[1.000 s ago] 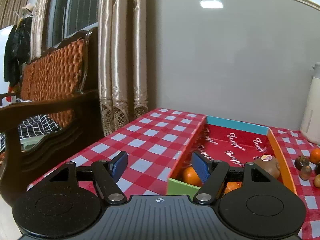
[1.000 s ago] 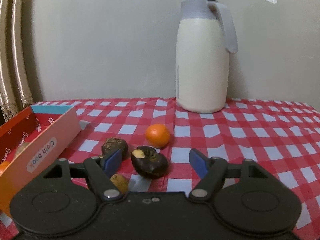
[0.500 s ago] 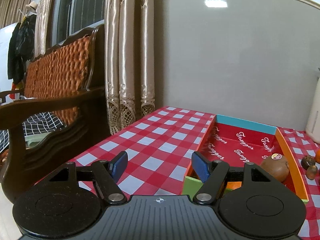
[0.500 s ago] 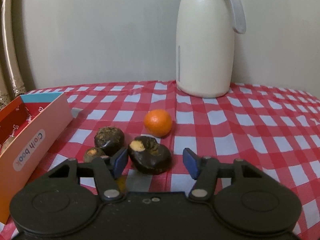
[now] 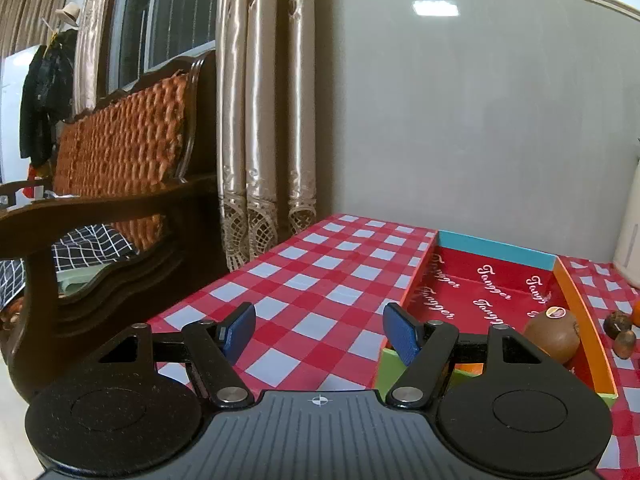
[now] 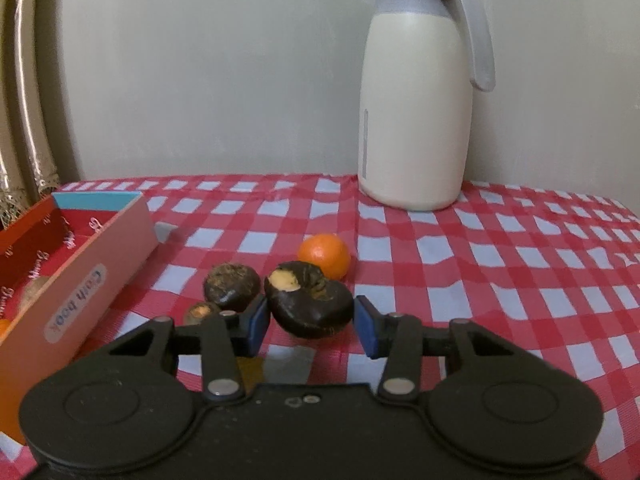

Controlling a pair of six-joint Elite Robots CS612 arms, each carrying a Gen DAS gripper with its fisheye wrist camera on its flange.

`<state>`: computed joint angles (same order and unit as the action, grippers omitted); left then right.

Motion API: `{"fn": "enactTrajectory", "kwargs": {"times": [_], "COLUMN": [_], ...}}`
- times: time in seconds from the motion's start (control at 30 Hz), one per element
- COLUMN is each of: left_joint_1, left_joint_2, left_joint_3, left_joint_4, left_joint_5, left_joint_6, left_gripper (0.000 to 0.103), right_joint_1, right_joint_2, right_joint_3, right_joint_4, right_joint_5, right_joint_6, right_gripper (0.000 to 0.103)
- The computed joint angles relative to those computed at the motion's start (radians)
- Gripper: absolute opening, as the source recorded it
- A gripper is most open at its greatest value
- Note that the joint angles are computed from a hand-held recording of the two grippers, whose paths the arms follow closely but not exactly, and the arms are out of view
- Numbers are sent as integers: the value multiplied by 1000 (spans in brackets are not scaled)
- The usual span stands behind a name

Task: Organize fruits
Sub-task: 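Carry the dark brown fruit into the red box and open the right gripper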

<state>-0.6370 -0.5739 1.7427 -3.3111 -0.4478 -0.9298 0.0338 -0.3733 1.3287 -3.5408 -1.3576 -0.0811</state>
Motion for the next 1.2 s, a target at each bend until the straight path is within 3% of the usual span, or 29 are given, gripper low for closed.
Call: {"fn": "enactTrajectory", "kwargs": {"times": [0.33,0.37,0.43,0.63,0.73,1.2], "left_joint_1": [-1,-2,-5,-7,-7,-3], "left_joint_2": [-33,-37,-44,-64,-76,-106], "left_joint_3": [39,43,50,81,97,160], "left_joint_4": [99,113,148,201,243,300], "left_joint_5": [-1,1,15,26,31,47], "left_joint_6": [-86,-99,-131,-185,-225,-319], "left_gripper": [71,73,87,89,100,102], "right_joint_1": [10,12,17,31,41,102], "right_joint_2": [-32,-35,-38,-46,-48,-33], "right_joint_3": [51,55,61,75,79,66], "right_joint_4": [-70,-78,-89,-126,-136,-135], "right_joint_5": [53,59,72,123,142,207], "right_joint_6": [-22,-23,-25,-31,-40,-77], "right_gripper": [44,44,44,44,44,44]}}
